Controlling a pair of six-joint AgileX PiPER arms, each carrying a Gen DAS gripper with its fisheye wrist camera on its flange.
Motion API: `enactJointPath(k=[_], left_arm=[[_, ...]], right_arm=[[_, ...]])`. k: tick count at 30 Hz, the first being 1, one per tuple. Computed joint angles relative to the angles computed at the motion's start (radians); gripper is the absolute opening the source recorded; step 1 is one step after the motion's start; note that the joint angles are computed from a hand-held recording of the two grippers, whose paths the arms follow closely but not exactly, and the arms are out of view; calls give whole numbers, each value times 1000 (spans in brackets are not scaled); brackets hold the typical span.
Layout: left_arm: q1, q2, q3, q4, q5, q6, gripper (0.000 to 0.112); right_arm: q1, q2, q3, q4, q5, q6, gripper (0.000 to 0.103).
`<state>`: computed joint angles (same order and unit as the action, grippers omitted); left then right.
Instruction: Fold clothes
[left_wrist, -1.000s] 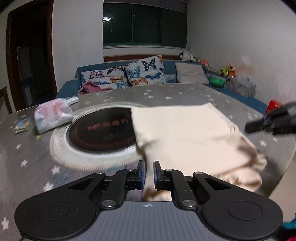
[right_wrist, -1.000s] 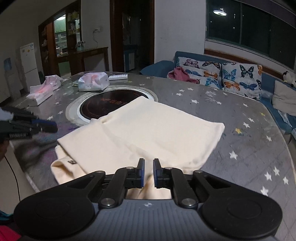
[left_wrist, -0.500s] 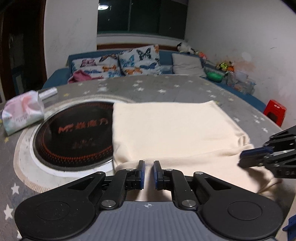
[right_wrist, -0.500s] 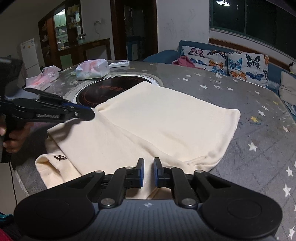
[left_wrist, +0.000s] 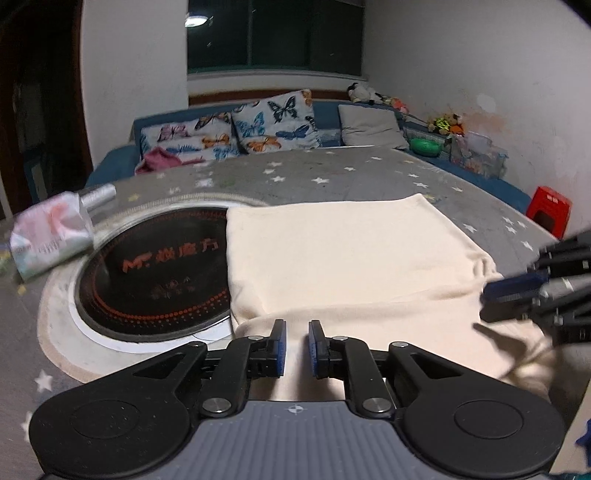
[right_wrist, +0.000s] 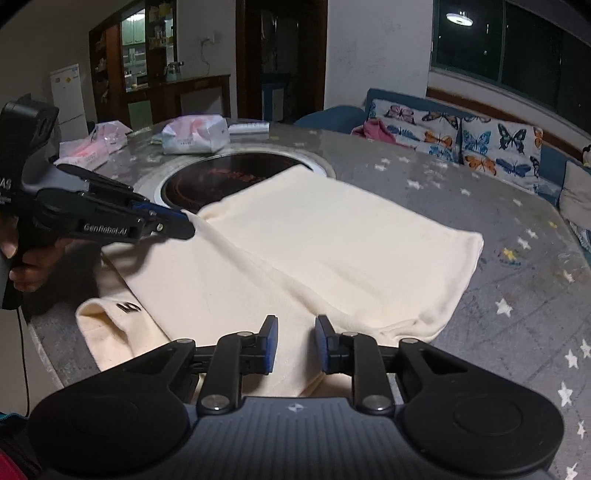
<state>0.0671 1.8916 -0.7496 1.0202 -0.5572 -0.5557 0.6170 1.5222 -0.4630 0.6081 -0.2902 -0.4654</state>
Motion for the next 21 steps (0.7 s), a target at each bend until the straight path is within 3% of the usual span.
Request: enactJointPath(k=[2, 4, 11, 16, 21], left_arm=[[15, -33, 45, -2, -27, 58, 15], [52, -78, 110, 41, -76, 100, 15], [180, -195, 290, 182, -187, 292, 34], [194, -185, 345, 161, -207, 481, 35], [197, -152, 365, 130, -229, 615, 35]], right_arm=[[26, -29, 12, 78, -8, -84, 22], [30, -51, 25, 55, 5, -75, 22], [44, -59, 55, 122, 22, -117, 23], [60, -99, 69, 197, 49, -204, 25], [108, -93, 74, 335, 20, -332, 27]])
